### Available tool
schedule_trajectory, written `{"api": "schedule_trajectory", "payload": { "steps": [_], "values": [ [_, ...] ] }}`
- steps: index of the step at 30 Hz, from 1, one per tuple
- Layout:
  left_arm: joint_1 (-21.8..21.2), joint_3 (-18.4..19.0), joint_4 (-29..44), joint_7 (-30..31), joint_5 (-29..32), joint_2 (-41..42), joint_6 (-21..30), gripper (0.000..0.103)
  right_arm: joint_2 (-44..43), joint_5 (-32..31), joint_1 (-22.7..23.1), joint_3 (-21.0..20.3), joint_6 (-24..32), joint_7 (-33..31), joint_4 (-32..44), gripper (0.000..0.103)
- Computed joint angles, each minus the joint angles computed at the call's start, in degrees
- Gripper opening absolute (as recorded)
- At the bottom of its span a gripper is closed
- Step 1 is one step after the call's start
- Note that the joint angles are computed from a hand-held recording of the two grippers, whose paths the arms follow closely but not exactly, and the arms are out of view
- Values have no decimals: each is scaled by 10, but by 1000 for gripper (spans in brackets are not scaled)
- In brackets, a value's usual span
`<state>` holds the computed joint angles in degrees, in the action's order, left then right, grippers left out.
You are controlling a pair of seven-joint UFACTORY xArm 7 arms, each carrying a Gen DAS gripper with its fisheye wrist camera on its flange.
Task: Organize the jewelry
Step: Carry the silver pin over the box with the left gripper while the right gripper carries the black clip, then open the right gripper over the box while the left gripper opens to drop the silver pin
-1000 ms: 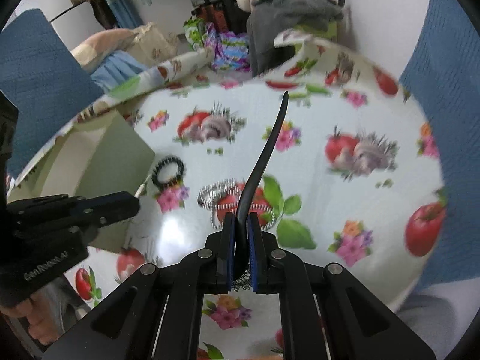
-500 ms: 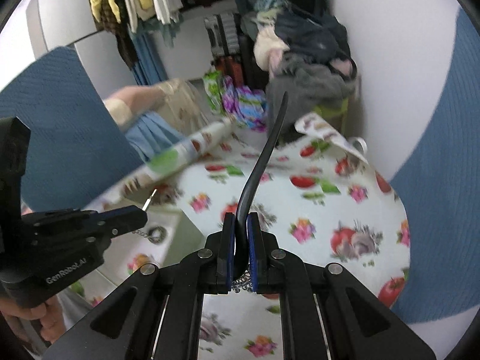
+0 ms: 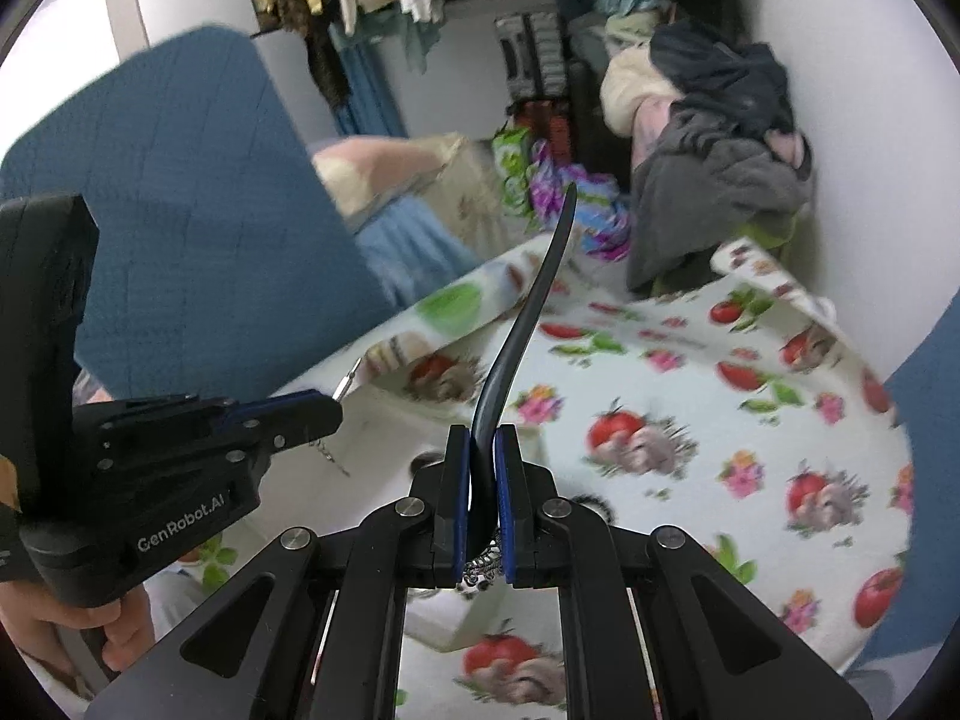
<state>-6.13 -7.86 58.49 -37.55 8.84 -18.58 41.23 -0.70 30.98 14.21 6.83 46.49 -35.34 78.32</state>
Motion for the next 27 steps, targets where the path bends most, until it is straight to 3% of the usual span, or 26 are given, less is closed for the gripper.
{"api": "schedule_trajectory", "payload": {
  "steps": [13, 18, 23, 25, 27],
  "values": [
    [-4, 38, -141, 62, -96, -45, -51, 4, 23, -57, 39, 27, -27, 52, -84, 7],
    [-6, 41, -166, 72, -120, -52, -67, 4, 35, -78, 42, 30, -35, 68, -98, 7],
    [0, 33, -162, 69, -115, -57, -71, 4, 38, -57, 36, 29, -18, 63, -93, 8],
    [3, 29, -155, 62, -108, -59, -67, 5, 32, -54, 34, 28, -15, 58, -90, 12],
    [3, 29, -146, 60, -109, -57, -59, 7, 25, -35, 30, 25, -7, 41, -85, 24]
  ]
}}
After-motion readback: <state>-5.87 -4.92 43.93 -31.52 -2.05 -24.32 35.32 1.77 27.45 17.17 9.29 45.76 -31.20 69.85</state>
